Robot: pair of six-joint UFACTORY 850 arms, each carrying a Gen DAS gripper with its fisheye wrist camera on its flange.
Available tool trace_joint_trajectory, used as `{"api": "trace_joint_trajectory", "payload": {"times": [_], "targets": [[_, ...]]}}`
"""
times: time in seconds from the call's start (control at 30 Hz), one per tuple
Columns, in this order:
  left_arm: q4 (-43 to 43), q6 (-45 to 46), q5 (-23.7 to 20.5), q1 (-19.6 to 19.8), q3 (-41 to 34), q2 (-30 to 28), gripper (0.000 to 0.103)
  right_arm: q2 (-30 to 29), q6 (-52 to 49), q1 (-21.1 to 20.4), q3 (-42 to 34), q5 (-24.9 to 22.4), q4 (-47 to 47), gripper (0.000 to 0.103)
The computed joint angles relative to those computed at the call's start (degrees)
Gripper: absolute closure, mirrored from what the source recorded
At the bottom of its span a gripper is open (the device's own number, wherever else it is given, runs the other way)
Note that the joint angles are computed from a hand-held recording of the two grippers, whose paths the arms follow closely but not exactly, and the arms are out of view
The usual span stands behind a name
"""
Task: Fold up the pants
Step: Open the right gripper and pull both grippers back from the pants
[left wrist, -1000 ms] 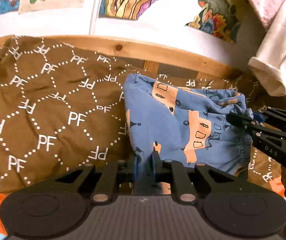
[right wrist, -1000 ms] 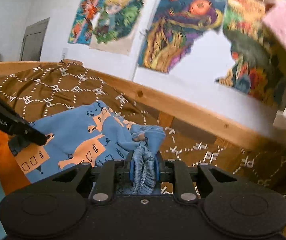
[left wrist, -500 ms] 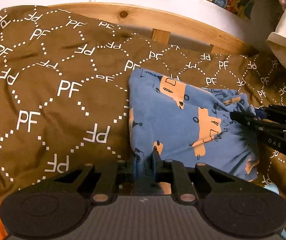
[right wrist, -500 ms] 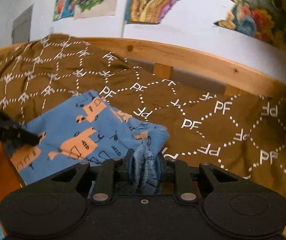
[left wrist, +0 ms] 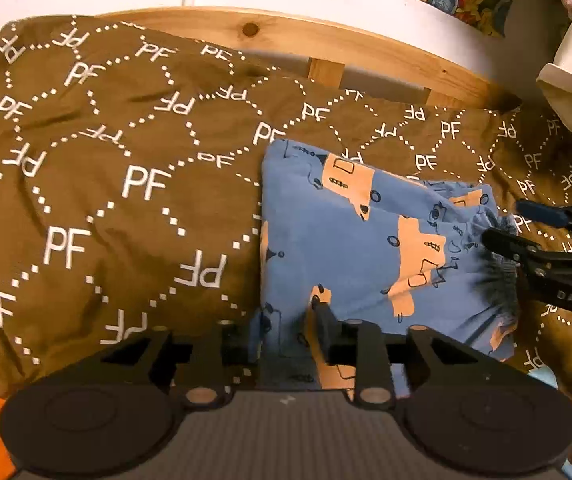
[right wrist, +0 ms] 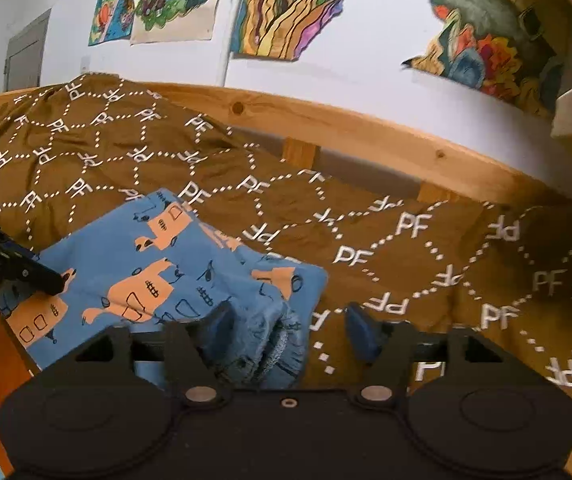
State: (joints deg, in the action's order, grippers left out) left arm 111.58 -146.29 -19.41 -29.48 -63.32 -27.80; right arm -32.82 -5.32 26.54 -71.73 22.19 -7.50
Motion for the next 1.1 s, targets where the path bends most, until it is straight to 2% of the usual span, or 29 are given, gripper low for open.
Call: {"api": "trace_joint_trajectory", "payload": {"times": [0.03, 0.07, 0.13, 0.17, 0.27, 0.33, 0.43, 0.63, 0.77, 0.93, 1.1], "targets": [[-1.3, 0.9, -1.0, -0.2, 0.3, 0.3, 0.041, 0.5, -4.7, 0.4, 0.7, 0.8, 4.9, 0.022], [-2.2, 1.2, -2.4, -0.6, 0.7, 0.7, 0.037, 0.8, -9.2, 0.8, 1.2, 1.6, 9.3, 0.017], [-1.9, 0.2, -4.2, -0.9, 1.6, 1.6, 0.033, 1.6, -16.7, 1.6, 2.2, 3.5, 17.3, 0.015], [-1.8, 0.0, -4.4, -1.0, 2.0, 2.0, 0.032, 2.0, -17.2, 1.8, 2.6, 4.0, 18.4, 0.013], [-3.4, 1.0, -5.6, -1.4, 3.0, 3.2, 0.022, 3.4, -15.0, 2.0, 4.0, 5.5, 19.0, 0.004], [-4.4, 1.5, -7.6, -2.0, 3.8, 4.0, 0.010, 4.3, -14.9, 2.4, 4.9, 6.8, 20.1, 0.003], [-4.1, 0.8, -10.9, -3.1, 5.2, 5.3, 0.000, 5.9, -15.3, 3.4, 6.7, 8.7, 22.8, 0.001], [-2.2, -3.3, -17.7, -6.1, 9.2, 7.7, 0.000, 9.7, -13.8, 6.1, 12.1, 13.6, 30.4, 0.001], [-1.4, -6.1, -20.0, -8.4, 12.6, 9.8, 0.000, 12.5, -9.3, 7.9, 16.9, 16.7, 33.3, 0.001], [-0.4, -10.3, -24.2, -11.7, 16.0, 11.3, 0.000, 15.8, -7.4, 10.0, 21.9, 18.2, 34.9, 0.001], [0.5, -13.2, -26.4, -14.1, 18.7, 12.6, 0.000, 18.7, -9.4, 12.3, 26.4, 19.1, 35.8, 0.001]]}}
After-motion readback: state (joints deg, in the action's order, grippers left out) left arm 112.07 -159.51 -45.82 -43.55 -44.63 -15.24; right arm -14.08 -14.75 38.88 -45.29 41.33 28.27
